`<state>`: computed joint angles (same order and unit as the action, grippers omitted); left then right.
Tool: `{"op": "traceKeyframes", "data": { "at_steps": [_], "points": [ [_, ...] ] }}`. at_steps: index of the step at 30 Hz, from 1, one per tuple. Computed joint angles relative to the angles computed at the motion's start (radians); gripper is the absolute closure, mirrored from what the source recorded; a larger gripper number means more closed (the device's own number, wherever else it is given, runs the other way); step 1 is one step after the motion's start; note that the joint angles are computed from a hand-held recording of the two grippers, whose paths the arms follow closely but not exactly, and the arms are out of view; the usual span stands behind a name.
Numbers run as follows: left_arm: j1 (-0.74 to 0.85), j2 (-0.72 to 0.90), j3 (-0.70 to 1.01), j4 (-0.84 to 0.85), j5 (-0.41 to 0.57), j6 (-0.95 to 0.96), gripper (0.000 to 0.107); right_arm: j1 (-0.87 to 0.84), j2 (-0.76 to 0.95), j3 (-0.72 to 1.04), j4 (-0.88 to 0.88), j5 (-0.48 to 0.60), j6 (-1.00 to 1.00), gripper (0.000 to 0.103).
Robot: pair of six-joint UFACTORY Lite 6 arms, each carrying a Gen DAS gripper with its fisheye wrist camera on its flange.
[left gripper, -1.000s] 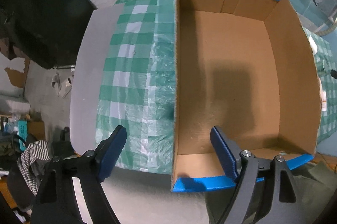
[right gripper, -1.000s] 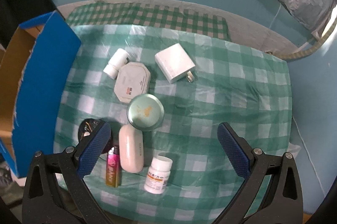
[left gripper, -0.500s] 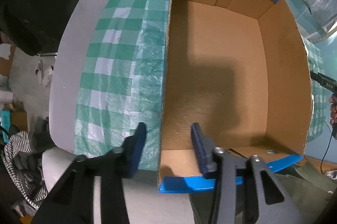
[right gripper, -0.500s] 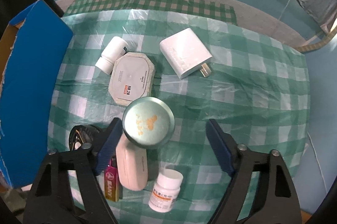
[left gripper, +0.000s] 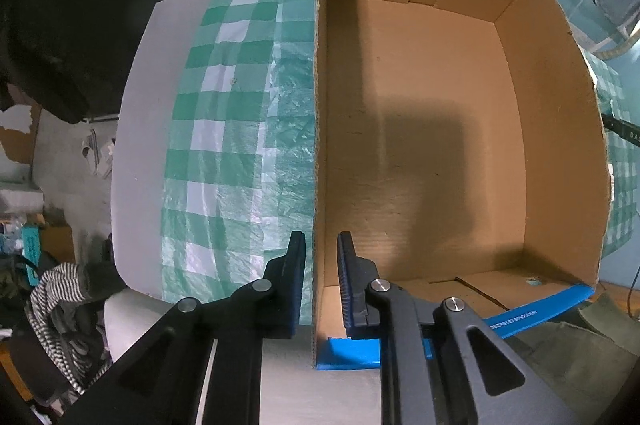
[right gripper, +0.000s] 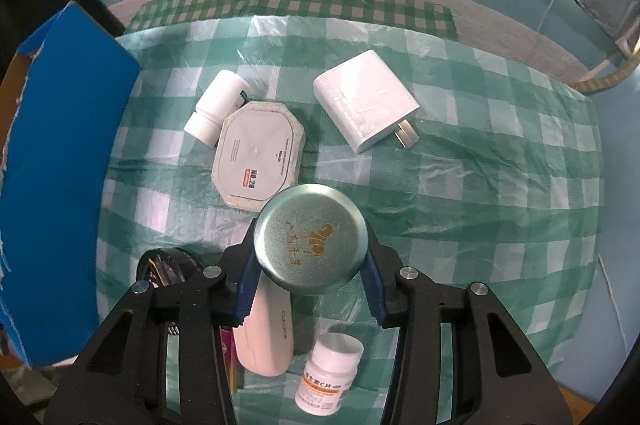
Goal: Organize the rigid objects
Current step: 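Close the right gripper on the green tin's sides and lift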
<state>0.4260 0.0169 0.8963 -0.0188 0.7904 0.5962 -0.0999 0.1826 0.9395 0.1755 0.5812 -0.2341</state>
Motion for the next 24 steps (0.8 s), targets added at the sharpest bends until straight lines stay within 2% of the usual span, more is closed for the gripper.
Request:
{"op": "traceKeyframes", "data": {
  "at_steps": [9, 24],
  "points": [
    [0.045, 0.054, 0.060, -0.048, 0.057, 0.040, 0.099, -0.005, -0.077, 0.010, -0.016, 0.056, 0.021, 0.059],
    [0.050, 0.058, 0.082, -0.048, 0.095, 0.080, 0.099, 0.123, -0.070, 0.181, -0.051, 0.181, 0.138, 0.059]
  ]
}}
